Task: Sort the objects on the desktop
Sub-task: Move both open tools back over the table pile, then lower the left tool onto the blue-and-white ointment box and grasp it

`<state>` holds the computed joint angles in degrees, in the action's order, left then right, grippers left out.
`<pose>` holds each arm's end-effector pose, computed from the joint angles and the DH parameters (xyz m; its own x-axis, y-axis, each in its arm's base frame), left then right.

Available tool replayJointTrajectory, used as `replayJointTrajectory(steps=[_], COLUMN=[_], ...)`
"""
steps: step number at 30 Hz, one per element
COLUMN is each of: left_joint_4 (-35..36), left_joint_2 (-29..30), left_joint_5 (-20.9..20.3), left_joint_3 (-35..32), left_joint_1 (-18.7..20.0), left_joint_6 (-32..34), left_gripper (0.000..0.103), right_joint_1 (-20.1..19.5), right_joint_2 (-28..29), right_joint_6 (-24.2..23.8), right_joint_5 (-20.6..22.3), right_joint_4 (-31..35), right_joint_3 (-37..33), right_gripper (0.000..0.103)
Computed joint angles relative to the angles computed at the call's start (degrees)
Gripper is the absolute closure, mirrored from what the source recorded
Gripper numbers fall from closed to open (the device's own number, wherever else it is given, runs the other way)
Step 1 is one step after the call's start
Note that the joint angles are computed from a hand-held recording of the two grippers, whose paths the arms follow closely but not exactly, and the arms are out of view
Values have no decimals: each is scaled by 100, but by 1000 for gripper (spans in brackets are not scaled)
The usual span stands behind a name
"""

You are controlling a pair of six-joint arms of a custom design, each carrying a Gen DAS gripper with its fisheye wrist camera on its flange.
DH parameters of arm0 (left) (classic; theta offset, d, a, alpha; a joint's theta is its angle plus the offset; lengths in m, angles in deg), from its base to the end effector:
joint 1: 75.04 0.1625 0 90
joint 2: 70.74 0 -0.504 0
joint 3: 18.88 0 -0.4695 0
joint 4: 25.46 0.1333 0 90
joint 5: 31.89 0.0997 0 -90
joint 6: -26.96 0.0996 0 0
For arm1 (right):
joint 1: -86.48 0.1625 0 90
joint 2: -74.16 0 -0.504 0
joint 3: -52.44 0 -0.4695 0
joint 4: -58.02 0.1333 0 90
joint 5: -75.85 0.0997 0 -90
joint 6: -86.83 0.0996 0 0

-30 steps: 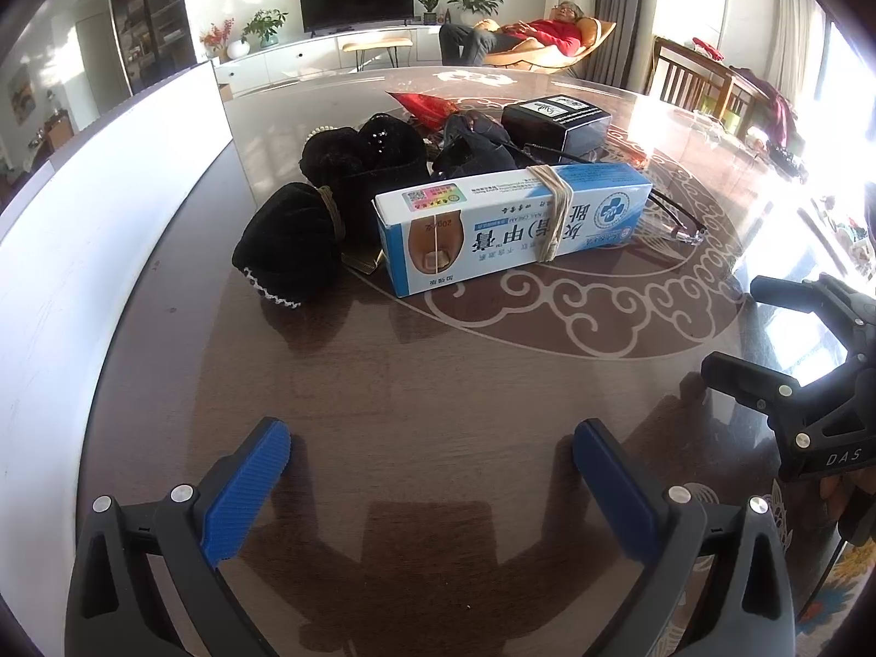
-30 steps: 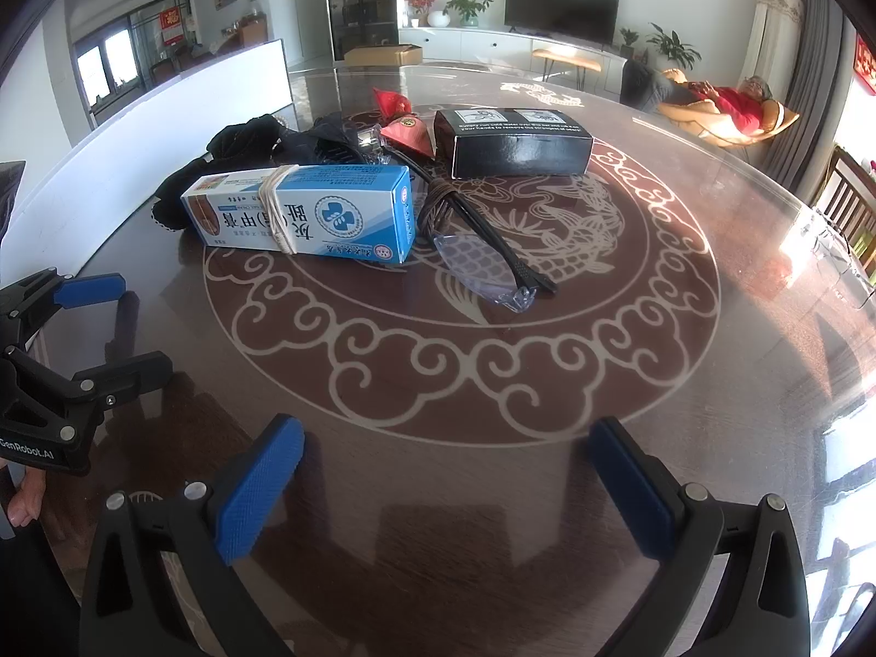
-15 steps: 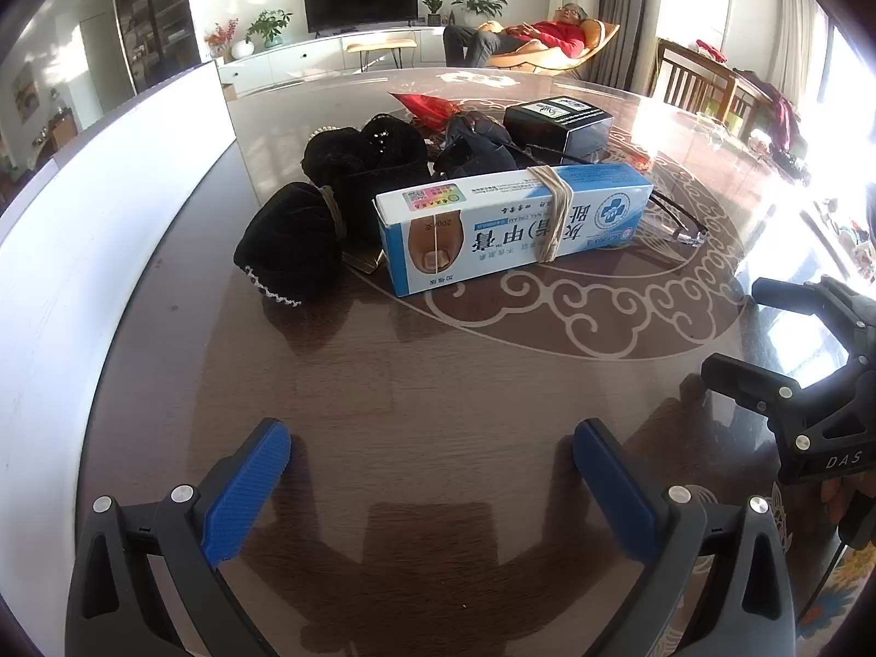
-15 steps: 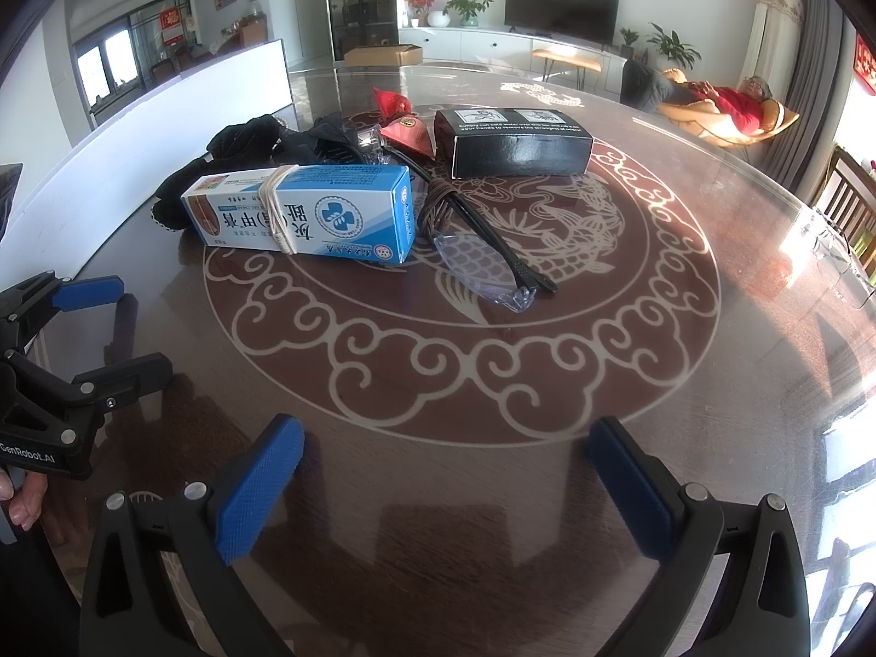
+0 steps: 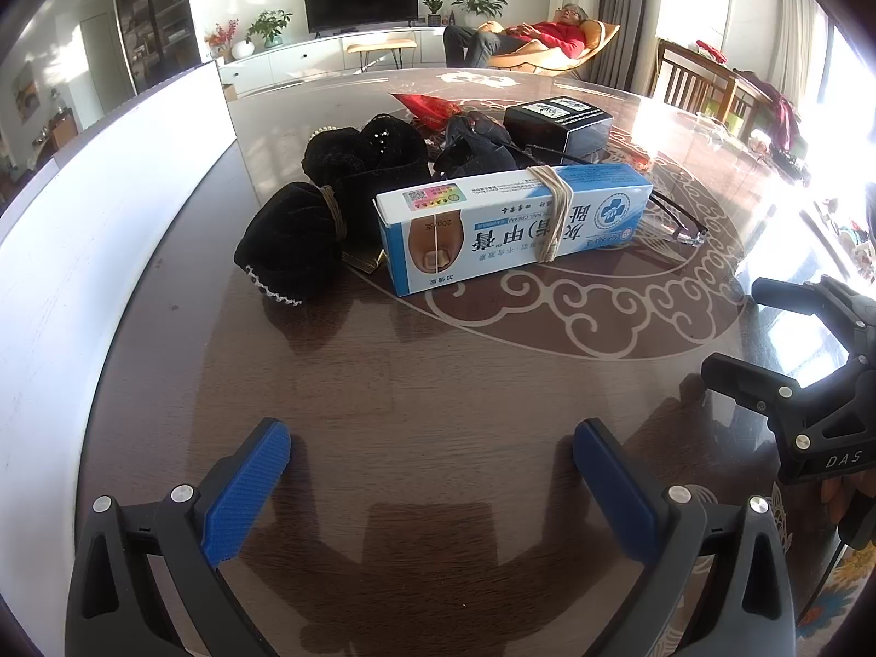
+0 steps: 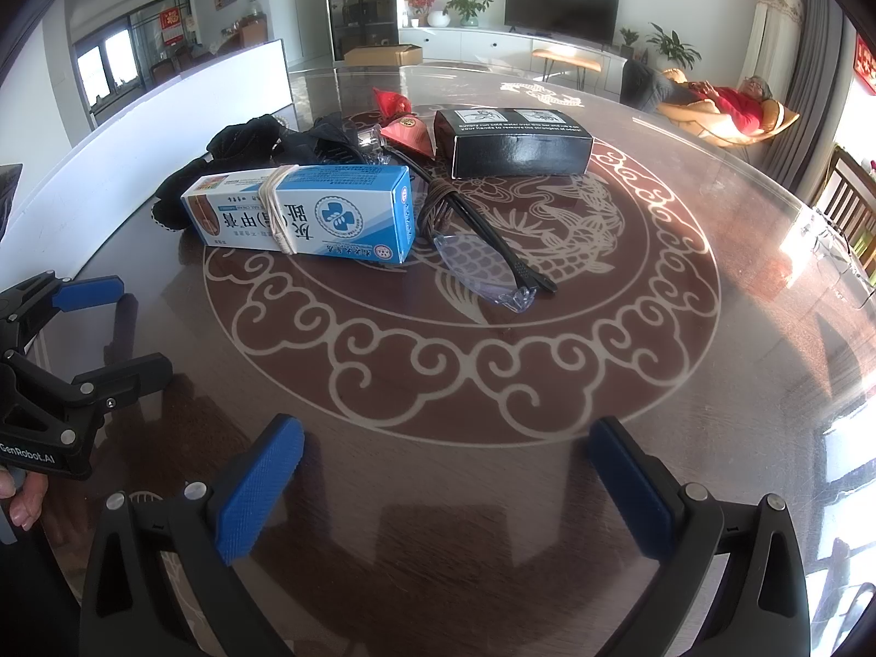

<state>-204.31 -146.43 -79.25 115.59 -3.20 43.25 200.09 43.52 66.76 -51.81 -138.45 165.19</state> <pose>0.0378 -0.5290 0.2359 -0.6968 0.1412 -0.7032 0.4846 0.8154 -0.3165 0.3153 -0.5404 -0.0764 -0.6509 -0.3674 0.6643 -0.6263 0.7545 -0.1964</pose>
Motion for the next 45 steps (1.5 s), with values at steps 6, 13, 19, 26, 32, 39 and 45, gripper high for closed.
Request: replayJointTrajectory(steps=[6,13,19,26,32,39,45], left_joint_4=[-29,-123,-146,-181,-145,-796,-694], left_joint_2=[-46,-25,-6,17,3,-477,-644], left_joint_5=[141,449,471,478,444,-389,-1093], left_joint_3=[28,-74,-99,-108,-124,58,-55], left_joint_1=[4,106,120,125,139,276,573], left_joint_6=[-175,-558,-587,-580,-574,-648,-1072], left_gripper=[0,0,0,0,0,0,0], right_joint_1=[1,-4,-5,132,78,67,45], right_joint_2=[1,0,19,119,585,11,-7], right_joint_6=[2,-4,139,-602,-918,-1465,-1366], right_joint_5=[0,2,-123,-45,-693,1188,727], right_joint_4=[4,4,-202,-1273,-30,1566,839], right_joint_3=[-4,-6,-17,-406,-1701,-1015,-696], right_gripper=[0,0,0,0,0,5,5])
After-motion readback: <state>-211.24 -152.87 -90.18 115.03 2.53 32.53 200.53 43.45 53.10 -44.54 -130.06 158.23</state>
